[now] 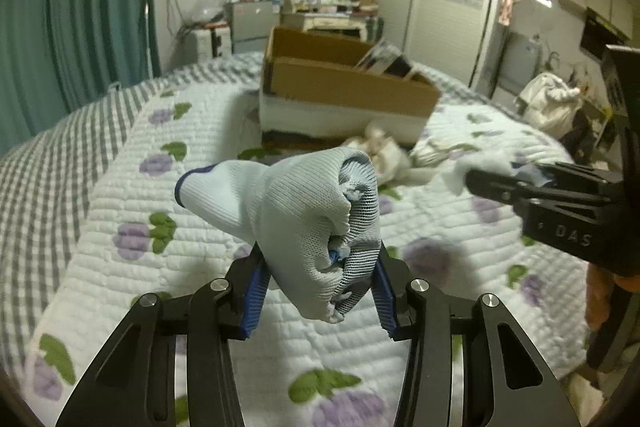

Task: Organize soft objects
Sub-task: 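Grasp the white glove with left tool while right grasps the white fluffy toy, then carry the glove and fluffy toy into the box and open both tools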

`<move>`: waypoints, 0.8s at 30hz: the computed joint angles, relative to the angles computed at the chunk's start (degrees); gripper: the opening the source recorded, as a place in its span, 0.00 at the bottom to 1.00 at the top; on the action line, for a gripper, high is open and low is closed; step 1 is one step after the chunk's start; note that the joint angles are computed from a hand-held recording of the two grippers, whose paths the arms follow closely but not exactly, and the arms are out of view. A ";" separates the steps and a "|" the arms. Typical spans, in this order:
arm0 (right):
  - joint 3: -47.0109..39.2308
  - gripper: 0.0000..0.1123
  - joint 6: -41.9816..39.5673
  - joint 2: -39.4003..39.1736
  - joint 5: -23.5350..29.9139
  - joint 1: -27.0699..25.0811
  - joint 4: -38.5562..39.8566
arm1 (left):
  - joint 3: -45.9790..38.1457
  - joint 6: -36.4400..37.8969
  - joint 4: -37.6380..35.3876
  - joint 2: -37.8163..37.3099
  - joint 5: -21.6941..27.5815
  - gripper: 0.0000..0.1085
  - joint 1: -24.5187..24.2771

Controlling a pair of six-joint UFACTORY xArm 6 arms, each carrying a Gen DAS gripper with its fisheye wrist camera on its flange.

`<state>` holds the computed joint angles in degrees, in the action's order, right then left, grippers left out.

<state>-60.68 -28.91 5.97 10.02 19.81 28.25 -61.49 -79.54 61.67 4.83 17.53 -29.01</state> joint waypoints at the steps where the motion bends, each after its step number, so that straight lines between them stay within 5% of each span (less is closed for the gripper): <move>1: 0.62 0.32 0.48 -1.18 0.23 0.21 -0.42 | 0.45 0.01 0.06 -1.27 0.14 0.41 -0.52; 7: 0.07 0.32 5.49 -6.83 0.90 1.08 -5.50 | -2.00 3.23 -0.85 -4.35 1.54 0.41 -2.13; 12: -8.99 0.32 8.08 -5.44 3.78 0.63 -9.51 | -9.45 10.71 -3.45 -2.67 4.11 0.41 -2.15; 24: -47.98 0.32 12.15 18.55 13.89 -2.58 -13.11 | -44.60 31.97 -20.17 22.07 7.44 0.41 3.15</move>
<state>-108.67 -16.76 24.52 23.90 17.23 15.14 -106.09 -47.57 41.50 26.91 24.97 -25.86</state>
